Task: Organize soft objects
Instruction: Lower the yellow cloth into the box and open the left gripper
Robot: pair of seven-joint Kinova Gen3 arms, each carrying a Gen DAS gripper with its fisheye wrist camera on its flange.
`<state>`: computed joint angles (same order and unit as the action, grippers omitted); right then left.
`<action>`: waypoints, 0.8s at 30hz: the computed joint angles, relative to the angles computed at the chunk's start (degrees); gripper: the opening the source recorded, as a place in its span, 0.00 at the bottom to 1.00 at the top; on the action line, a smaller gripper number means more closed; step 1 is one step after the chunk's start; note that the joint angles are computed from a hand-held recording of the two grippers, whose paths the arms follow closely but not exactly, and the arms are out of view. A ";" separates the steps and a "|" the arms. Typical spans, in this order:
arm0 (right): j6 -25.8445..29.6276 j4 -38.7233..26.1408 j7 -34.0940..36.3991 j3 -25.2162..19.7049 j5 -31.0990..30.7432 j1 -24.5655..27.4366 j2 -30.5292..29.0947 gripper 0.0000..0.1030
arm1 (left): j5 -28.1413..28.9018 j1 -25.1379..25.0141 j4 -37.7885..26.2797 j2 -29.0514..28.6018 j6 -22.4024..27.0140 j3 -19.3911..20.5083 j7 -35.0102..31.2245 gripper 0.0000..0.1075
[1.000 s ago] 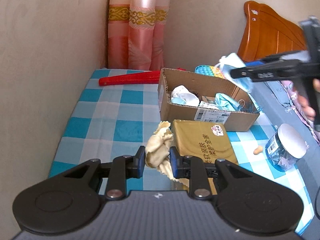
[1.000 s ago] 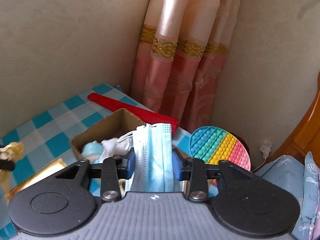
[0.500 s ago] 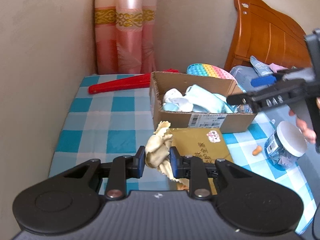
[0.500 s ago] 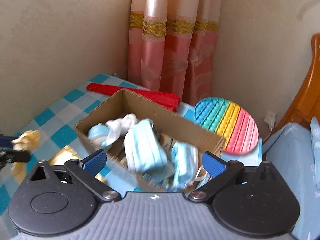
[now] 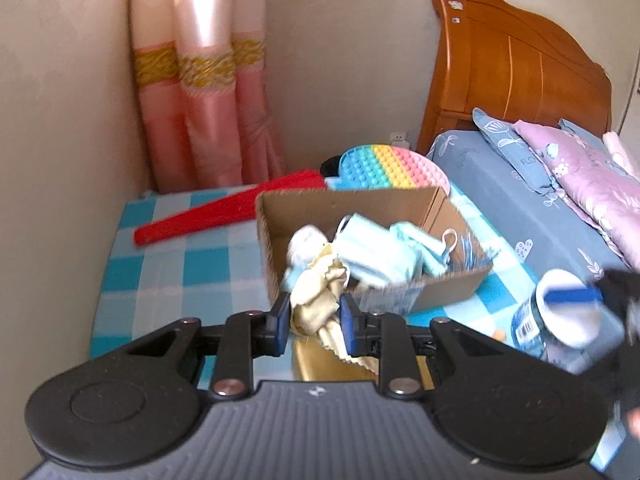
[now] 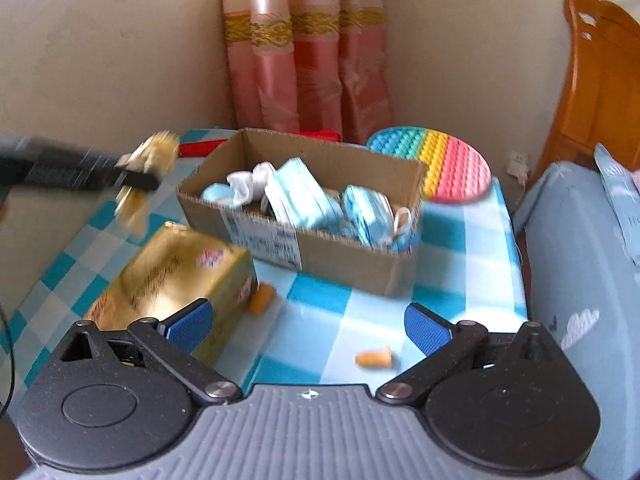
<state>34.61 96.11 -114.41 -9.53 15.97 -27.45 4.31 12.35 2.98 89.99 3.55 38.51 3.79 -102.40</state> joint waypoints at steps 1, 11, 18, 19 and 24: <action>-0.45 1.05 -0.93 0.41 0.03 -0.44 -0.59 1.00 | -0.10 0.16 -1.15 0.83 0.15 0.22 -0.34 0.22; -1.95 4.39 0.87 -0.66 -5.09 1.89 -2.95 1.00 | -3.09 4.15 -20.88 14.96 8.83 2.39 2.13 0.23; -3.34 5.79 2.20 -0.64 -6.75 3.27 -4.29 1.00 | -9.32 9.11 -26.31 19.87 9.53 0.53 7.86 0.79; -3.41 5.99 2.08 -0.69 -6.63 3.39 -4.42 1.00 | -9.97 9.45 -24.84 19.08 7.88 0.30 8.59 0.79; -3.64 7.18 1.07 -1.18 -5.25 3.67 -5.17 1.00 | -10.71 8.97 -21.17 15.95 5.67 1.01 8.55 0.87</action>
